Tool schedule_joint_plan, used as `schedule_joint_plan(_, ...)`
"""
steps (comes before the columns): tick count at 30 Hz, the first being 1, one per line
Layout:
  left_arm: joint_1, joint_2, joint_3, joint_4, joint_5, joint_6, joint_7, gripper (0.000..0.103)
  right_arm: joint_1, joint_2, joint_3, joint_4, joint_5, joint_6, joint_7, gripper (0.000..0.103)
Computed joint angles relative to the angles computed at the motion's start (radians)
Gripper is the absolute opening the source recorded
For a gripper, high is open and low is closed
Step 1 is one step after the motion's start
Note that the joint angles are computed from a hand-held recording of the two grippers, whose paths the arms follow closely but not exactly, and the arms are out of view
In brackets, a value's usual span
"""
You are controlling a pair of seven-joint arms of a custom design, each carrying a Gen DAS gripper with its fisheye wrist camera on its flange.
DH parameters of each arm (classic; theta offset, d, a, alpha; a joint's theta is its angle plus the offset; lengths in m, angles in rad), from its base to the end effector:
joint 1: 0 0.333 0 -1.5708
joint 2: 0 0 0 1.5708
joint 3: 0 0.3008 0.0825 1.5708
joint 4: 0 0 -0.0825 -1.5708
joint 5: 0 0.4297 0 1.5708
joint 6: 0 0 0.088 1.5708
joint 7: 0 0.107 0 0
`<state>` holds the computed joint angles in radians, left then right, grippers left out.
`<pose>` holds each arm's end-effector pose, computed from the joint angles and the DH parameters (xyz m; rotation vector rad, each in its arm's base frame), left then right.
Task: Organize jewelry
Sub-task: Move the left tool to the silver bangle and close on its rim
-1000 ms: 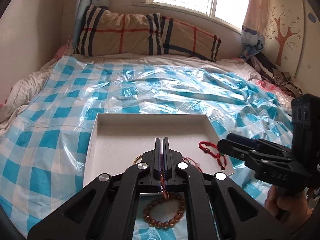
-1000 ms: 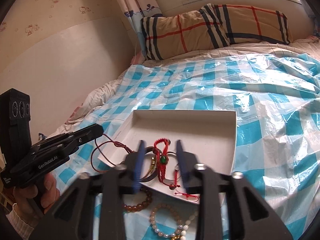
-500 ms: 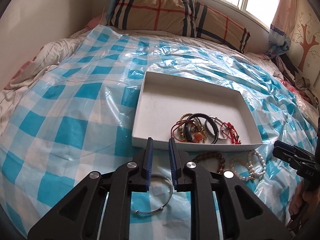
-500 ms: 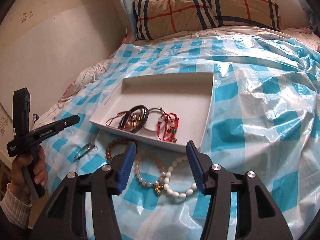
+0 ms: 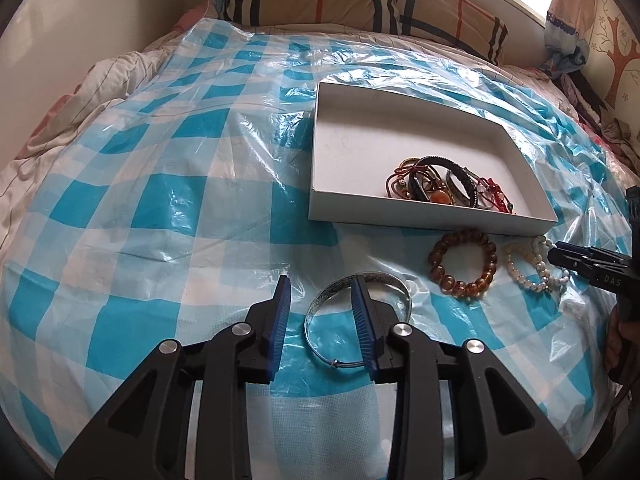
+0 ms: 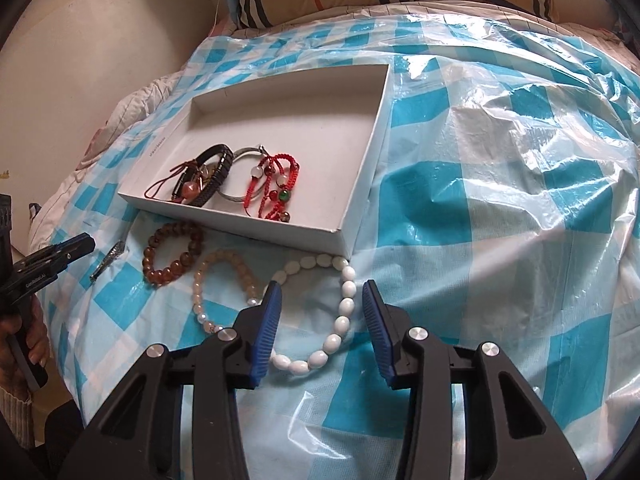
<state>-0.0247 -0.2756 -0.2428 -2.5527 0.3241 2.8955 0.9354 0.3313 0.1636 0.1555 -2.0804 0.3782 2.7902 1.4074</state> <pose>0.4875 -0.1521 0.3850 -1.9314 1.8085 -0.6610 0.5803 0.2856 0.3655 -2.0751 1.4966 -0.1481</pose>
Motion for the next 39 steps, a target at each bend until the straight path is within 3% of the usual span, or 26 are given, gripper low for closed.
schedule_joint_plan(4,0.020,0.051,-0.018,0.034,0.048,-0.005,-0.023,0.041,0.003,-0.009,-0.001,-0.013,-0.025,-0.018,-0.012,0.042)
schedule_joint_plan(8,-0.031,0.100,0.029,0.063,-0.027,-0.038,0.044,0.042,0.001,-0.040,-0.001,-0.044,-0.014,-0.036,-0.044,0.028)
schedule_joint_plan(11,-0.053,0.086,0.031,0.051,-0.041,-0.048,0.071,0.039,0.000,-0.072,-0.003,-0.074,0.025,-0.054,-0.076,0.017)
schedule_joint_plan(13,-0.072,0.065,0.034,0.039,-0.069,-0.065,0.096,0.038,0.004,-0.098,-0.006,-0.099,0.052,-0.060,-0.097,0.016)
schedule_joint_plan(17,-0.148,0.013,0.093,0.003,-0.249,-0.078,0.258,0.038,0.014,-0.125,-0.017,-0.114,0.110,-0.065,-0.128,0.016)
schedule_joint_plan(23,-0.073,0.008,0.034,0.003,-0.176,-0.069,0.213,0.038,0.020,-0.080,-0.025,-0.074,0.065,-0.083,-0.081,0.017)
schedule_joint_plan(27,-0.106,0.048,0.070,0.017,-0.248,-0.049,0.262,0.039,0.016,-0.089,-0.016,-0.092,0.104,-0.059,-0.107,0.017)
schedule_joint_plan(29,-0.087,0.045,0.043,0.009,-0.205,-0.039,0.230,0.031,0.017,-0.102,-0.014,-0.106,0.122,-0.052,-0.119,0.015)
schedule_joint_plan(30,-0.100,0.041,0.050,0.005,-0.221,-0.039,0.247,0.017,0.018,-0.111,-0.013,-0.114,0.138,-0.050,-0.130,0.012)
schedule_joint_plan(31,-0.119,0.035,0.061,-0.001,-0.249,-0.038,0.275,0.012,0.020,-0.120,-0.012,-0.122,0.159,-0.050,-0.144,0.011)
schedule_joint_plan(33,-0.115,0.010,0.041,-0.016,-0.233,-0.044,0.260,0.011,0.026,-0.143,-0.013,-0.138,0.202,-0.049,-0.172,0.009)
schedule_joint_plan(36,-0.163,-0.029,0.070,-0.041,-0.304,-0.047,0.312,0.010,0.040,-0.180,-0.020,-0.162,0.247,-0.053,-0.201,0.008)
schedule_joint_plan(39,-0.153,-0.041,0.054,-0.042,-0.297,-0.066,0.313,0.011,0.050,-0.184,-0.032,-0.159,0.265,-0.073,-0.214,0.008)
